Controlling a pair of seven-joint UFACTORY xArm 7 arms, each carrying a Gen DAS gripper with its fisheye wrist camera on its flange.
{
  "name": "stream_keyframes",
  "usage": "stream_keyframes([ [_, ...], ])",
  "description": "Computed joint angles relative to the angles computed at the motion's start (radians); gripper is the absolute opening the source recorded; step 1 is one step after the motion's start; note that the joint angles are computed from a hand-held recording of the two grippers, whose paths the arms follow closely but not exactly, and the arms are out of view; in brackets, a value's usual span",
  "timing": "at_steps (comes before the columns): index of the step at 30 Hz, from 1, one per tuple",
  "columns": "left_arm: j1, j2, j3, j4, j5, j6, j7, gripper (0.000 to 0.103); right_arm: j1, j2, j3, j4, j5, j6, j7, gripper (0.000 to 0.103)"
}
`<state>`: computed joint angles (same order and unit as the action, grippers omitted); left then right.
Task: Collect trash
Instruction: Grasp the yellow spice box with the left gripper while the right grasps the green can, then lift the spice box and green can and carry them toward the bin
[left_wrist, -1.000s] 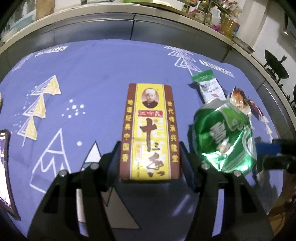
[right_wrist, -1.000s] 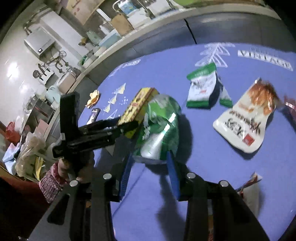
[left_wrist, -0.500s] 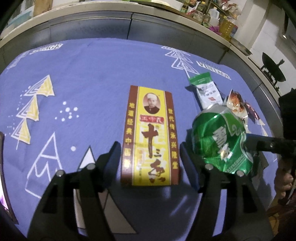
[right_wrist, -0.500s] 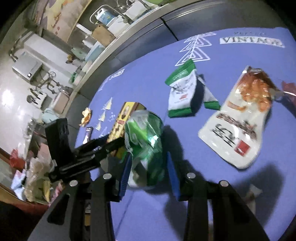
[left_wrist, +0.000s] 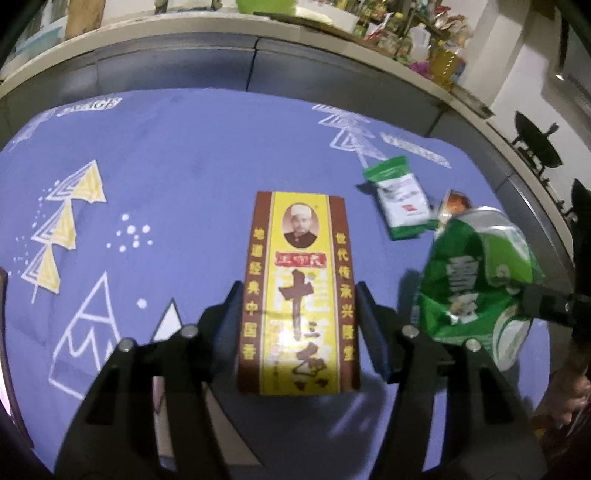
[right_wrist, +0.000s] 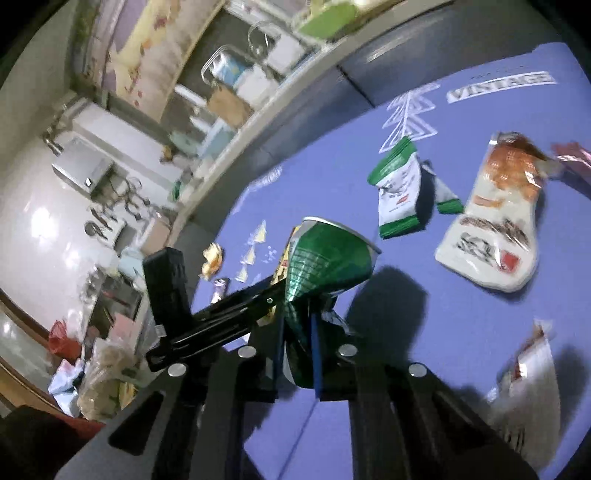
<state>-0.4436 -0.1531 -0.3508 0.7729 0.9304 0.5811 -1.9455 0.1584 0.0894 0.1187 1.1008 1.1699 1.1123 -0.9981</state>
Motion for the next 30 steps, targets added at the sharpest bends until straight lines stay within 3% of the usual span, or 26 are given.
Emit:
stream_keyframes([
  [5, -0.024, 0.011, -0.024, 0.021, 0.014, 0.005, -0.014, 0.057, -0.02, -0.108, -0.043, -0.142, 0.105, -0.025, -0.048, 0.008],
  [12, -0.075, 0.078, -0.017, 0.085, 0.046, -0.01, -0.032, 0.057, -0.068, -0.129, -0.095, -0.167, 0.15, 0.047, -0.053, 0.008],
  [20, -0.13, 0.116, 0.007, 0.138, 0.07, 0.009, -0.009, 0.057, -0.098, -0.157, -0.123, -0.188, 0.198, 0.074, -0.069, 0.008],
  [30, -0.143, 0.149, 0.049, 0.122, 0.045, -0.05, -0.005, 0.057, -0.1, -0.166, -0.121, -0.206, 0.196, 0.061, -0.056, 0.008],
])
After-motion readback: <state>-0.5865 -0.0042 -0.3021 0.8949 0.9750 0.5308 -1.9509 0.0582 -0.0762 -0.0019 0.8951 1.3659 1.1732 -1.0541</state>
